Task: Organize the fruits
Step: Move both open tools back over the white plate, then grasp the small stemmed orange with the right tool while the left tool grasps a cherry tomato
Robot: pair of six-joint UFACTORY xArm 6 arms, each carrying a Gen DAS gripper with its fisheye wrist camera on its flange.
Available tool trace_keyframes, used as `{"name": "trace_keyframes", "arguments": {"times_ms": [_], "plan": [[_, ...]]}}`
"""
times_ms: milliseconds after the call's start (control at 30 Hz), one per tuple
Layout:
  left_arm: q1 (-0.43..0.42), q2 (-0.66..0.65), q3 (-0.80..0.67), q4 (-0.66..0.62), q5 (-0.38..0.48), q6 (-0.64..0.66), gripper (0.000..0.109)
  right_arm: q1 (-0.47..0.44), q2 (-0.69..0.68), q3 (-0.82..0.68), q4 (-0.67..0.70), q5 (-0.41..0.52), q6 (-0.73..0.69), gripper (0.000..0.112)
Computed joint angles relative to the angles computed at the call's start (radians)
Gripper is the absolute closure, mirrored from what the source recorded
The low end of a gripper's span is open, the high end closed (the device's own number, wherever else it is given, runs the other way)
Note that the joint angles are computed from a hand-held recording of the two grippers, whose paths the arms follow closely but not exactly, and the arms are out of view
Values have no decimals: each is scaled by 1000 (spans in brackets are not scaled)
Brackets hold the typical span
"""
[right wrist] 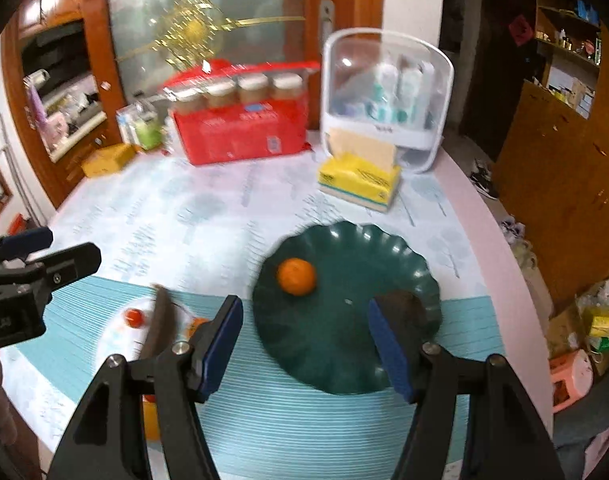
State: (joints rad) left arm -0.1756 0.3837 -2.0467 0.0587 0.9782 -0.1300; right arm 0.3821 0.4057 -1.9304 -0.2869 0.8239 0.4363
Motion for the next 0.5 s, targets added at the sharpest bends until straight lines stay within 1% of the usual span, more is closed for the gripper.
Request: {"name": "trace_keyframes", "arguments": {"times_ms": [100,233,367,433,500], "plan": [[36,-36,35,26,-10,1,23,28,28,-63,12,7,-14,47],[85,-58,67,18,-13,28,23,72,109,-193,15,51,-36,47],[120,-39,72,-36,9,95,23,105,221,-350,17,136,-53,47],[132,-14,62,-64,36,141,23,113,270,-412,30,175,-56,47],[134,8,58,-67,50,167,23,120,332,-500,42,230,-53,47]]}}
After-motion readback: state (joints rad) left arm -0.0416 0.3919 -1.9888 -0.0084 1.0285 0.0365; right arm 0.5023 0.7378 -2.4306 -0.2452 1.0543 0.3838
